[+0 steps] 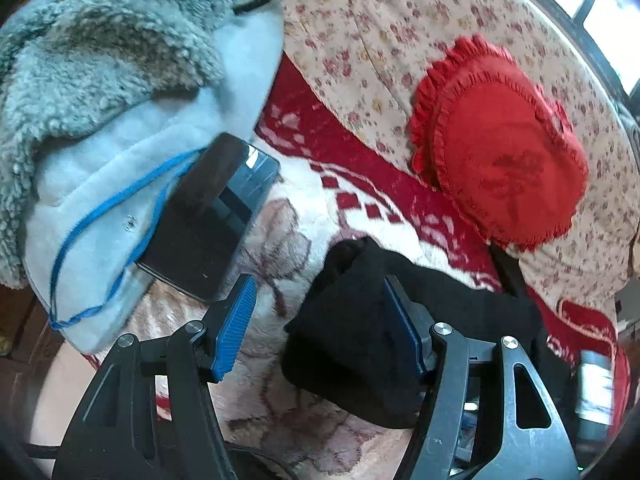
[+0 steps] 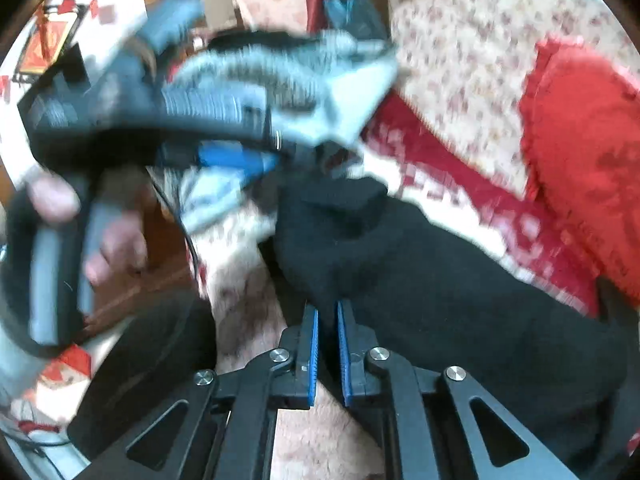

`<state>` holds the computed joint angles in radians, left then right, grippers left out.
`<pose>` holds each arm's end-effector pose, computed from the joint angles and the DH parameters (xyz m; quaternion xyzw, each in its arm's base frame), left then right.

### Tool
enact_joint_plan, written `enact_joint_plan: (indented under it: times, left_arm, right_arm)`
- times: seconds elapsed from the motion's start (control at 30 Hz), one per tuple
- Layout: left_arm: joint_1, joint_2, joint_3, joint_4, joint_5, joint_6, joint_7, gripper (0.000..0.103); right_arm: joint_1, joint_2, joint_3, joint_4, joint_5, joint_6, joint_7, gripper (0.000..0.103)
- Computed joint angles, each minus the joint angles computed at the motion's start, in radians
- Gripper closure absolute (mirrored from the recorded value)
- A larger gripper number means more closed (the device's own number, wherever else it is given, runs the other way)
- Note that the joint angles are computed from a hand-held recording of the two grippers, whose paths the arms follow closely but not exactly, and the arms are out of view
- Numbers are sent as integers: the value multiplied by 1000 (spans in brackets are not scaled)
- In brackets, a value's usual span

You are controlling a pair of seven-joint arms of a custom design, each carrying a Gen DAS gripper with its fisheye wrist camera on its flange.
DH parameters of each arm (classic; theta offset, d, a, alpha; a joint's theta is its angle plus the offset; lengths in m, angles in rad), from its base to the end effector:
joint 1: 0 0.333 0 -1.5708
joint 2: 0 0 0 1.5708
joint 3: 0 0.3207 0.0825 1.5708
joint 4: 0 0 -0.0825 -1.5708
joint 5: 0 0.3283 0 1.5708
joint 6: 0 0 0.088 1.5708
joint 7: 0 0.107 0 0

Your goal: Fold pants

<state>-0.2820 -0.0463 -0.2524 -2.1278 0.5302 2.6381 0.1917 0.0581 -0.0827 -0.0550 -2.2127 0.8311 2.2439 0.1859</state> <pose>0.4435 -0.2798 0.5203 -0.8001 0.5045 -0.2919 0.1422 0.4823 0.0223 0.4669 -0.8876 0.3157 -0.0199 0.3349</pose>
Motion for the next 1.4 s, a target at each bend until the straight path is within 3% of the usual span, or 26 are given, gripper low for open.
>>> enact_joint_plan:
  times: [0.17, 0.27, 0.33, 0.4, 0.43, 0.53, 0.63, 0.73, 0.8, 0.83, 0.87, 1.03, 1.2, 1.3, 1.4]
  left_arm:
    - [-20, 63, -15, 64, 32, -48, 24, 39]
    - [-33, 110, -14, 103, 52, -69, 28, 39]
    - [-44, 143, -14, 131, 56, -114, 33, 39]
    - [-41, 158, -11, 126, 17, -105, 44, 39]
    - [-38, 162, -11, 118, -6, -93, 53, 39]
    - [-47, 168, -7, 114, 7, -90, 39, 39]
    - [-53, 181, -7, 130, 19, -105, 44, 36]
    - [-53, 192, -5, 137, 11, -102, 49, 33]
    - [-55, 195, -4, 142, 12, -106, 48, 33]
    - [-55, 195, -4, 141, 12, -104, 49, 33]
    - [-55, 194, -3, 140, 11, -101, 48, 33]
    - [-54, 192, -2, 137, 6, -93, 38, 33]
    - [-58, 193, -1, 141, 16, -100, 15, 33]
    - [-62, 191, -1, 143, 24, -111, 2, 33]
    - [-63, 188, -4, 147, 19, -124, 5, 33]
  right_arm:
    - [-42, 17, -33, 61, -21, -124, 88, 90]
    - [-77, 1, -56, 94, 25, -97, 123, 89]
    - [-96, 4, -65, 124, 58, -35, 149, 82]
    - [-103, 30, -55, 154, 41, 106, 207, 65]
    - [-102, 68, -40, 183, -43, 215, 298, 58]
    - [-95, 212, -40, 309, -223, 309, 485, 57]
    - [-74, 380, -72, 493, -432, 245, 715, 57]
    - [-119, 501, -37, 635, -460, 132, 763, 57]
    - [-120, 502, -34, 616, -420, 190, 698, 64]
    - [-119, 499, -40, 607, -425, 213, 697, 83]
    - [-139, 495, -33, 613, -396, 196, 691, 94]
    - [-270, 356, -15, 515, -153, 153, 562, 98]
    - [-370, 189, -94, 371, 46, 91, 439, 98]
    - [-406, 129, -152, 304, 77, 42, 430, 98]
    - [-431, 114, -191, 232, -4, 58, 457, 98]
